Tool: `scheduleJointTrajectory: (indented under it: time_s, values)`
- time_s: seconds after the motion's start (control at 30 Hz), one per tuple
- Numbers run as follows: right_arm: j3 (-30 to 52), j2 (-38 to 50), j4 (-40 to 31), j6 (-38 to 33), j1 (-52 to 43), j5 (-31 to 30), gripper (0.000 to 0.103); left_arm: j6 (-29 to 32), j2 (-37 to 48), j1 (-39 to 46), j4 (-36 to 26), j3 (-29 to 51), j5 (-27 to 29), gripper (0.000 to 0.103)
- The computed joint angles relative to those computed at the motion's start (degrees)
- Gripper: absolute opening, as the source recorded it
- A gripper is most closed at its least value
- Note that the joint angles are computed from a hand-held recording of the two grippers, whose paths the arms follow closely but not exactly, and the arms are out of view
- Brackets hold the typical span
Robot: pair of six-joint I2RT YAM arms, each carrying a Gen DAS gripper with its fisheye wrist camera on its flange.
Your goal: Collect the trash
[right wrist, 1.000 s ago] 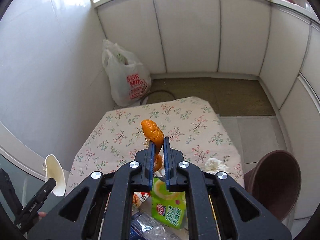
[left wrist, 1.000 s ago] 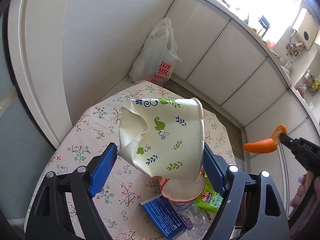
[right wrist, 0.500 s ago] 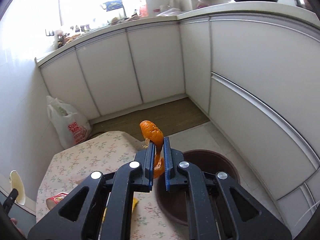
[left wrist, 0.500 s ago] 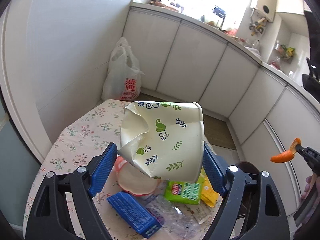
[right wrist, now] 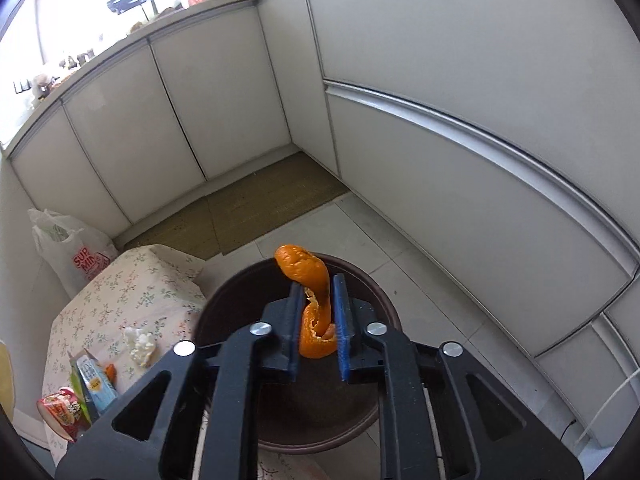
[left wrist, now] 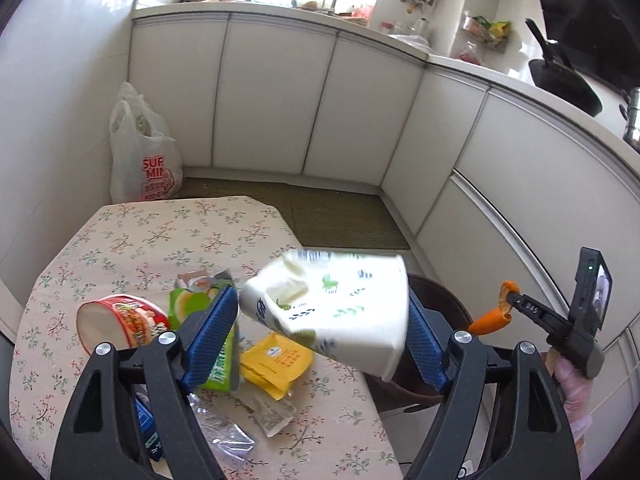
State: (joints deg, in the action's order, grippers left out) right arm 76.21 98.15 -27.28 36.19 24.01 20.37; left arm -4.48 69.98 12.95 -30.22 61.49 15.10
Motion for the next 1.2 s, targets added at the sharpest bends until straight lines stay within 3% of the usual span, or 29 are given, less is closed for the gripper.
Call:
scheduleJointTrajectory:
  time_s: [0.03,0.1,0.2,0.37,0.5,0.63,0.73,0.83,1.1,1.2]
  values:
    - [-1.08,-0.62,0.71,0.18,-0.66,0.2,0.051,-0.98,0.92,-2.39,0.72,0.29,-1.08,0.077]
    - [-3.7,-2.65,2.8,-0.04,-1.44,1.58,0.057,-3.24,2.93,-7.02,1.96,1.23,-3.2,0.077]
    - [-7.22,-5.53,4.32,1.94,-3.93,0.9,0.078,-5.68,6.68,-12.39,4.24,2.99,-5.16,0.075]
    - [-10.81,-9.18,5.21,3.62,-7.03,-0.45,0.081,-7.85,14.66,-20.09,4.62,9.93,-7.0,0.071]
    - [-13.39,-12.18,9.13,2.43,-6.9,0.21,0.093,-8.59,17.21,-23.46,4.76,13.77,-8.13,0.071]
    - [-11.81,-10.73,9.28,1.65,-6.69,0.07,0.094,-7.43,16.68,-21.97,4.62,14.05,-7.44,0.072]
    - [-11.18,-10.34,9.75,1.41,-6.59,0.05,0.096,-5.82,18.07,-18.82,1.8,15.13,-7.45,0.08]
    - [-10.3,-9.46,10.03,1.91,-5.85,0.54,0.096,-4.82,21.07,-15.38,-1.16,16.59,-8.2,0.08]
    - [-3.55,-2.84,7.17,1.72,-3.79,-1.54,0.096,-8.02,37.56,-7.04,-13.95,26.62,-1.2,0.08]
    - [-2.32,-2.03,6.72,0.94,-2.92,-1.45,0.096,-9.99,43.57,-7.44,-16.47,31.17,-1.99,0.081]
